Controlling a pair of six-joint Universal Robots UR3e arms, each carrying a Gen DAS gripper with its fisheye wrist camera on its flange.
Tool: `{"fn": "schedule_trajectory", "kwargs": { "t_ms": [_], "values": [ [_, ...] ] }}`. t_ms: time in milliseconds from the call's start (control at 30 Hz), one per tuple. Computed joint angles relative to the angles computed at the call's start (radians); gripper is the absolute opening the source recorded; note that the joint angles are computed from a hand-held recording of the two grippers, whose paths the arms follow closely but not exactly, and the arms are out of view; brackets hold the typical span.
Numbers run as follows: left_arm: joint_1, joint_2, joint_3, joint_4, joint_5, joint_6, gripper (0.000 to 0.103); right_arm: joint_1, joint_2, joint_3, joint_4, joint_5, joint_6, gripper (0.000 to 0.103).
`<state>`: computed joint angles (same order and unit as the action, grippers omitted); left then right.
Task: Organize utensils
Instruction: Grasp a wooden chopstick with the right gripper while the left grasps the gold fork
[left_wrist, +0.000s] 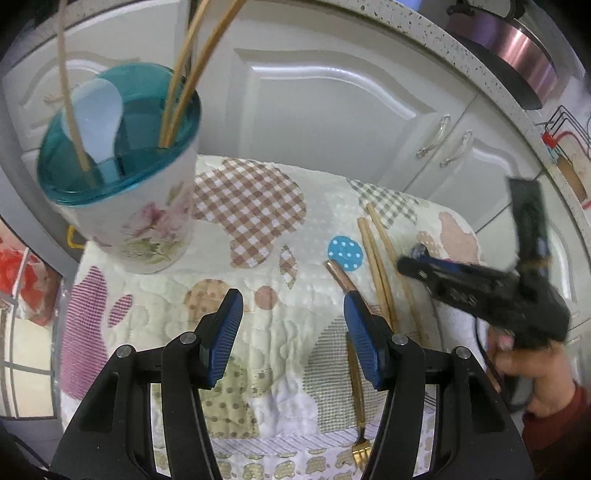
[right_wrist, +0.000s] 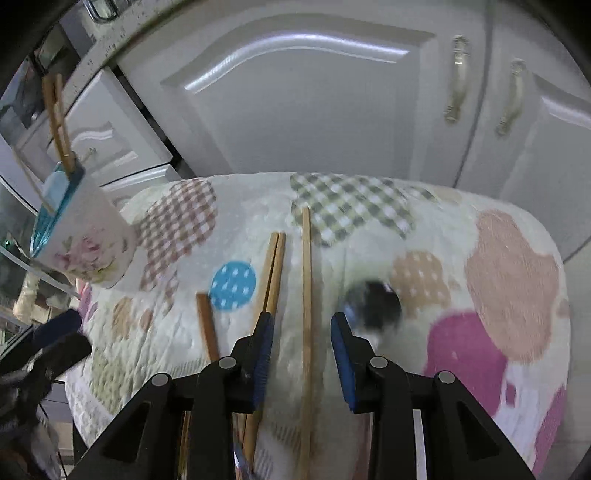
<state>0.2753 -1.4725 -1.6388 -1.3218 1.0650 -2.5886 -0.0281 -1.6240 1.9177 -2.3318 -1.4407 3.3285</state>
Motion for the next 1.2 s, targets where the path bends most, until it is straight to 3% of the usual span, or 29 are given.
{"fn": "schedule_trajectory", "kwargs": {
  "t_ms": [67, 100, 133, 167, 300, 433, 500, 600, 733, 800, 833, 933, 1200],
  "values": [
    [-0.019, -0.041, 0.037, -0.028, -0.012, -0.006, 0.057, 0.006, 0.076, -0.050, -0.010, -0.018, -0.011, 0.028],
    [-0.027, -0.055, 0.047, -0.035, -0.017, -0.011, 0.057, 0.007, 0.108, -0.074, -0.006, -0.027, -0.016, 0.022],
    [-0.039, -0.072, 0.058, -0.037, -0.024, -0.021, 0.057, 0.005, 0.127, -0.086, 0.001, -0.028, -0.022, 0.006],
    [-0.054, -0.086, 0.060, -0.024, -0.022, -0.033, 0.057, -0.005, 0.127, -0.080, 0.004, -0.021, -0.028, 0.005],
    [-0.124, -0.171, 0.090, 0.009, -0.001, -0.090, 0.055, -0.082, -0.006, 0.053, 0.014, 0.064, -0.057, 0.005],
    [-0.193, -0.265, 0.126, 0.042, 0.032, -0.162, 0.046, -0.160, -0.117, 0.135, 0.090, 0.170, -0.093, 0.005],
    [-0.225, -0.305, 0.143, 0.065, 0.058, -0.197, 0.039, -0.160, -0.126, 0.127, 0.115, 0.168, -0.108, 0.006],
    [-0.251, -0.323, 0.128, 0.143, 0.072, -0.234, 0.036, -0.146, -0.106, 0.094, 0.109, 0.132, -0.110, 0.019],
    [-0.291, -0.341, 0.107, 0.244, 0.098, -0.248, 0.021, -0.112, -0.005, 0.038, 0.036, 0.088, -0.093, 0.019],
    [-0.289, -0.346, 0.095, 0.265, 0.081, -0.221, 0.020, -0.088, 0.032, 0.018, 0.002, 0.054, -0.091, 0.012],
    [-0.281, -0.348, 0.104, 0.247, 0.071, -0.214, 0.020, -0.077, 0.048, 0.003, -0.001, 0.040, -0.090, 0.007],
    [-0.219, -0.322, 0.135, 0.143, 0.014, -0.177, 0.017, -0.099, 0.018, 0.011, 0.020, 0.077, -0.096, 0.005],
    [-0.022, -0.096, 0.149, -0.140, -0.164, 0.019, 0.014, -0.216, -0.347, 0.083, 0.193, 0.264, -0.161, 0.005]
  ]
}}
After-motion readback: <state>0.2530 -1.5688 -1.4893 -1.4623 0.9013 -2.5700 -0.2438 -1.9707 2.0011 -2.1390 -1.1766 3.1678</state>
